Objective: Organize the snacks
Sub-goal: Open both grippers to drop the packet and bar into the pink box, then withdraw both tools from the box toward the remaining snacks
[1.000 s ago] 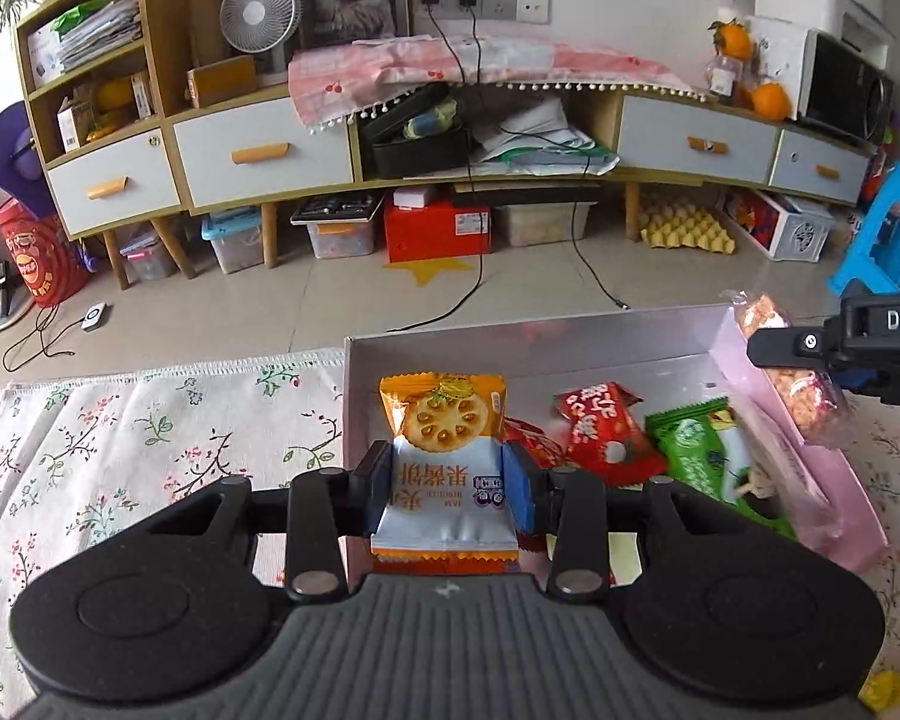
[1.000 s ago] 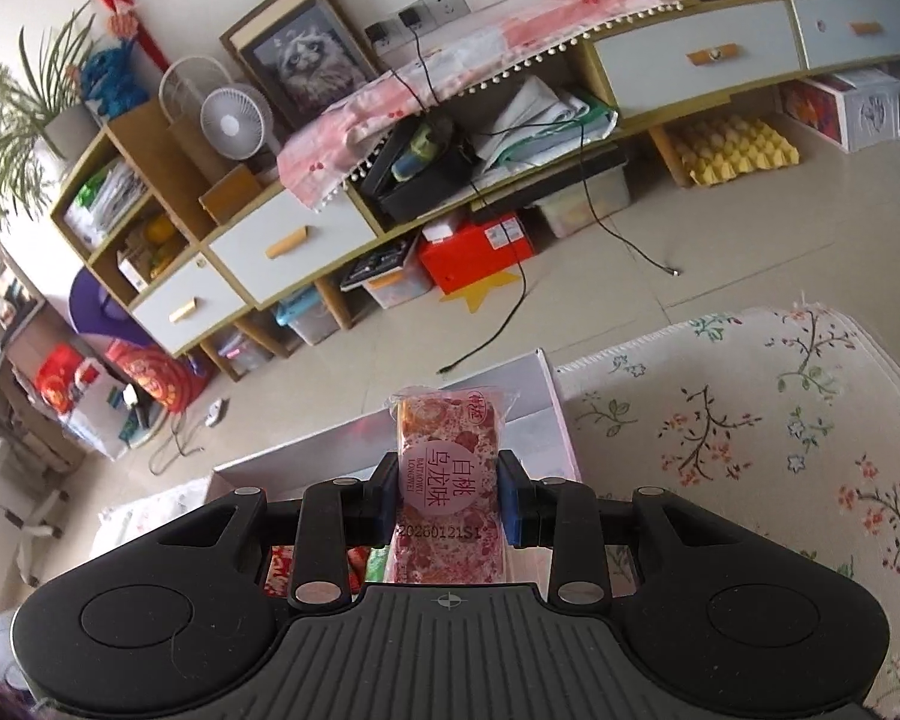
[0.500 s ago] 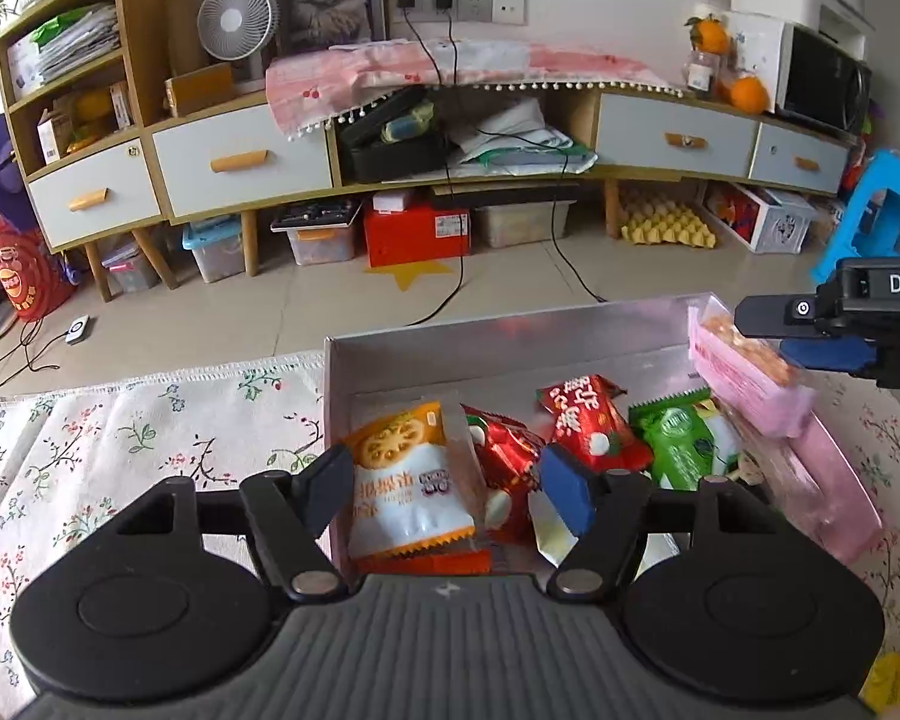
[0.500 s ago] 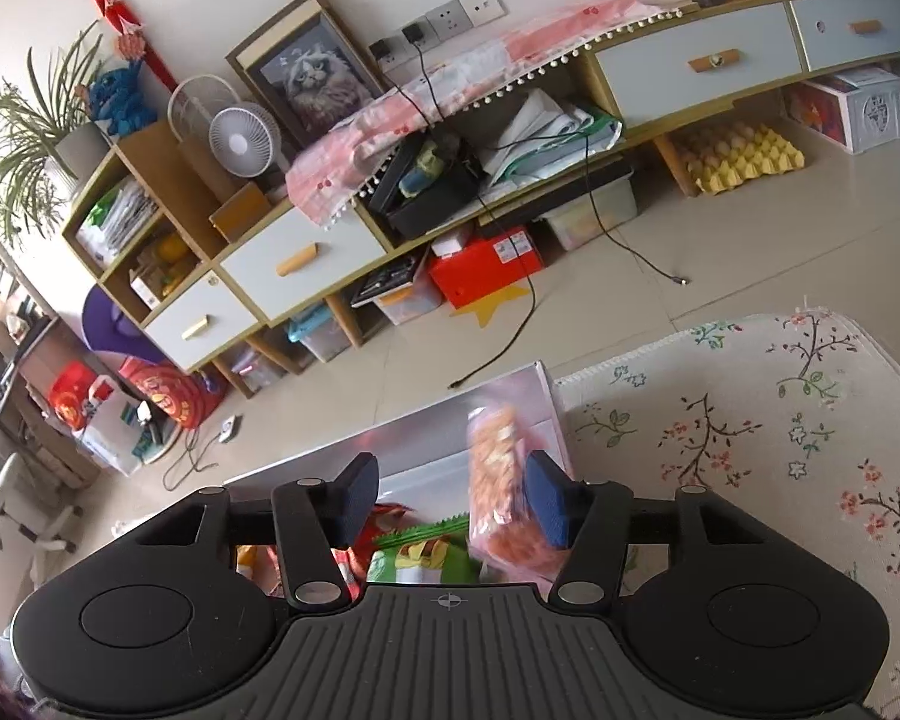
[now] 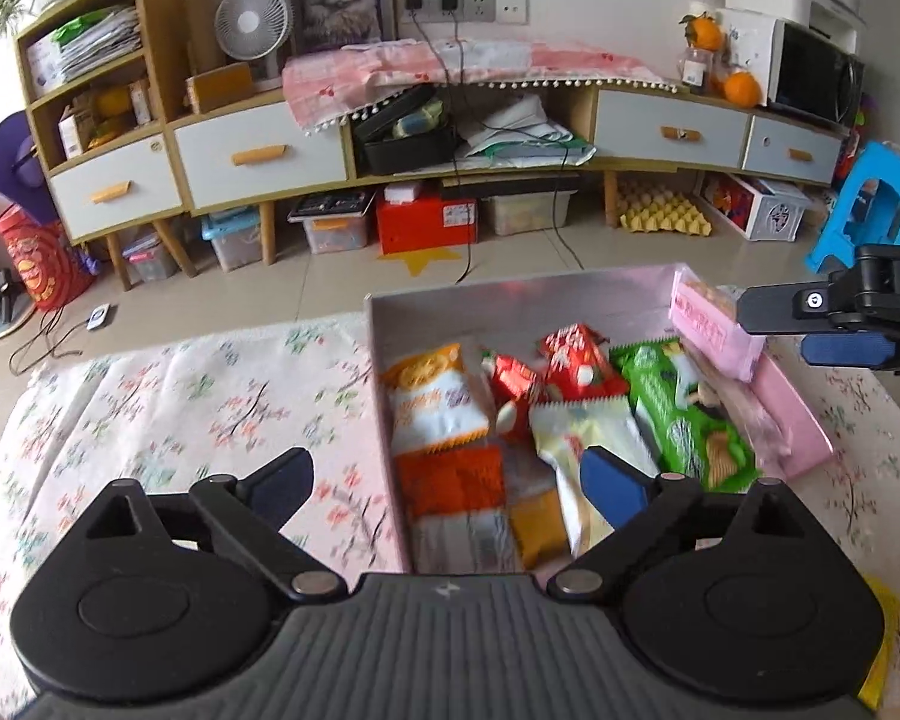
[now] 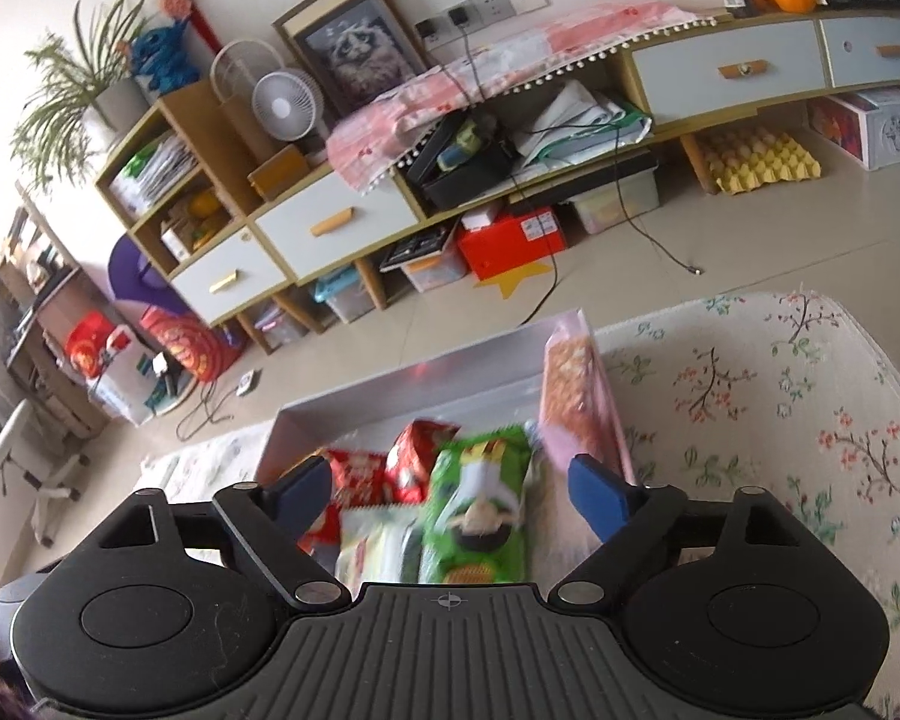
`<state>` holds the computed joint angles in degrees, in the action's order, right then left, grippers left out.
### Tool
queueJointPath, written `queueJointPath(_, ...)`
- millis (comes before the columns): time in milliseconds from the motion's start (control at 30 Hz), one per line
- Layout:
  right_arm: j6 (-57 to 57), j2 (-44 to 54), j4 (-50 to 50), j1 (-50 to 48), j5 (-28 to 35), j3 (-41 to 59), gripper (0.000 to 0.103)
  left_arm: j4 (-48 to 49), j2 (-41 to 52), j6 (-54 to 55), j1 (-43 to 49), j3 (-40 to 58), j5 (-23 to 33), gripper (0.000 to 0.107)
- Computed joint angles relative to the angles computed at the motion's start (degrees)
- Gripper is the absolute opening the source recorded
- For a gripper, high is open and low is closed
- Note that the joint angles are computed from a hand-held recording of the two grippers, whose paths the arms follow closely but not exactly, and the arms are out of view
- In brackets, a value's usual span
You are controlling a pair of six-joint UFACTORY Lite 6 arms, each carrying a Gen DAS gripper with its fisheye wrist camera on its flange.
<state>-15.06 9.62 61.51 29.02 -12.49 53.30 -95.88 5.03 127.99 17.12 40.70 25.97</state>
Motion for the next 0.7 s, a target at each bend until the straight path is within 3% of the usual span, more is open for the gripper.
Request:
queueJointPath(233,-27.48,-3.33,28.34,7.33,-2.99,-1.20,0.093,7.47,-4.29,-5.10,5.58,-3.56,1.46,0.099)
queueJointPath(400,-40.30,-4.75,41.38,11.69,-6.05,-0.75,0.093,12.81,-7.77,-9.53,8.22,-5.67,0.44,0.100)
queueJointPath(700,-39.31,-8.36,45.82,18.55,-9.45,-4.19,0.093,24.30,-9.76,-20.64,15.06,-8.55,1.32,0.101)
